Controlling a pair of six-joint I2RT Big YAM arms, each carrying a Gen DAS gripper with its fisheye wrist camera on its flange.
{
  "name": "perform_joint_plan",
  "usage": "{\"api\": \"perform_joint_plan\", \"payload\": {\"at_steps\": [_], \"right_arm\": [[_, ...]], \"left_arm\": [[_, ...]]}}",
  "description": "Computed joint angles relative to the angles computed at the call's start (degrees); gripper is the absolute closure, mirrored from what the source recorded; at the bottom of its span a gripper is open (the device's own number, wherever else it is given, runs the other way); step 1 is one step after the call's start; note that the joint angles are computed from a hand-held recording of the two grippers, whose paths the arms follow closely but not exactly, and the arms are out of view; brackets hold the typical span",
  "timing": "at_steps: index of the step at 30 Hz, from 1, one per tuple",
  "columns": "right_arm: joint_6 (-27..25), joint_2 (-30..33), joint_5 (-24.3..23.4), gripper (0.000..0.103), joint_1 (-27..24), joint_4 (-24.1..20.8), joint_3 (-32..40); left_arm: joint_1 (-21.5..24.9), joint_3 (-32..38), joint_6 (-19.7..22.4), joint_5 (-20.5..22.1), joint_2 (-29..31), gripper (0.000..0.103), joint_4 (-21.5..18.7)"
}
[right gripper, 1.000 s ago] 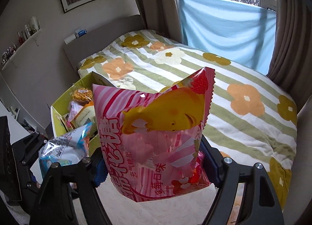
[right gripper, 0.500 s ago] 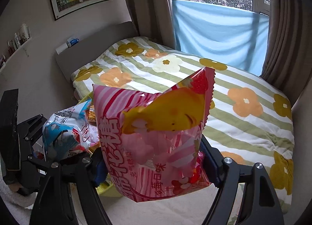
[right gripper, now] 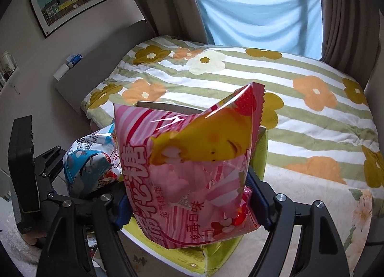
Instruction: Organize snacks
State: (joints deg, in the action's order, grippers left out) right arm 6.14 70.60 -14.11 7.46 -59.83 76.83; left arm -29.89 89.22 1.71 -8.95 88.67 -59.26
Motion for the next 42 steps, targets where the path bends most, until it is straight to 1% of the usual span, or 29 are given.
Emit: {"api": "perform_joint_plan", "payload": {"at_steps": [2, 3, 4, 5, 6, 7, 8, 10, 16, 20, 24, 25, 27, 28, 31, 32, 33, 35, 38, 42], "right_arm": [[0.40, 0.28, 1.01, 0.026, 0.62, -0.71, 0.36], [0.30, 0.52, 1.46, 0.026, 0.77, -0.99, 0.67], [-0.08, 0.40, 1.43, 0.026, 0.37, -1.29, 0.68], [-0.04, 0.62, 1.51, 0.025, 0.35, -1.36, 0.95], [0.08, 0.85, 1.53, 0.025, 0.47, -1.32, 1.15], [0.04, 1.12, 1.47, 0.025, 0.50, -1.26, 1.39], [-0.01, 1.43, 1.46, 0.025, 0.53, -1.21, 1.63], [0.03, 2.14, 1.42, 0.025, 0.67, -1.31, 2.13], [-1.18, 4.43, 1.02, 0.024, 1.58, -1.73, 3.68], [-1.59, 7.31, 0.52, 0.023, 2.52, -2.08, 6.13], [-1.53, 9.50, -0.01, 0.019, 3.56, -1.34, 7.90], [-1.66, 10.16, 0.15, 0.010, 3.87, -1.43, 8.53], [-1.42, 10.31, 2.74, 0.001, 4.69, -0.88, 8.63], [-1.05, 10.16, 3.41, 0.001, 4.71, -0.52, 8.43], [-0.16, 9.87, 2.09, 0.001, 4.11, -1.38, 8.11], [-0.15, 9.70, 2.88, 0.001, 4.09, -1.86, 7.96], [-0.10, 9.41, 4.66, 0.001, 4.25, -2.10, 7.68], [-0.23, 8.46, 7.68, 0.001, 4.44, -1.60, 6.71], [-0.92, 7.98, 9.04, 0.001, 4.50, -2.16, 6.50], [0.89, 7.29, 10.34, 0.001, 4.59, -2.22, 6.18]], "left_arm": [[0.30, -0.75, 0.52, 1.07, -0.25, 0.026, 0.41], [0.23, -1.42, 1.03, 1.26, -0.67, 0.025, 1.44], [-0.11, -1.91, 1.48, 0.57, -1.01, 0.017, 2.12], [-0.39, -2.02, 2.01, -0.55, -0.95, 0.005, 2.55], [-0.86, -2.44, 2.43, -2.10, -1.11, 0.001, 3.37], [-1.32, -2.78, 2.56, -3.07, -1.31, 0.000, 4.00], [-1.57, -2.94, 2.66, -3.74, -1.30, 0.000, 4.26], [-1.51, -2.42, 2.21, -4.08, -0.71, 0.000, 2.85], [-0.19, -3.76, -0.41, -1.80, -1.88, 0.000, 2.75], [0.26, -3.44, -1.07, -2.14, -1.61, 0.000, 2.26], [0.45, -3.19, -1.46, -1.87, -1.58, 0.000, 2.14], [0.45, -3.20, -1.58, -1.88, -1.61, 0.000, 2.13], [0.43, -3.08, -1.88, -1.99, -1.51, 0.000, 1.91], [0.50, -3.01, -1.99, -1.99, -1.45, 0.000, 1.80], [0.55, -3.22, -2.56, -1.66, -1.64, 0.000, 1.75], [0.57, -3.32, -2.59, -1.57, -1.75, 0.000, 1.80], [0.56, -3.43, -2.55, -1.58, -1.83, 0.000, 1.85], [0.56, -3.31, -2.46, -1.66, -1.76, 0.000, 1.71], [0.66, -3.21, -2.42, -1.33, -1.76, 0.000, 1.64], [0.80, -3.36, -1.56, -0.57, -1.94, 0.000, 2.14]]}}
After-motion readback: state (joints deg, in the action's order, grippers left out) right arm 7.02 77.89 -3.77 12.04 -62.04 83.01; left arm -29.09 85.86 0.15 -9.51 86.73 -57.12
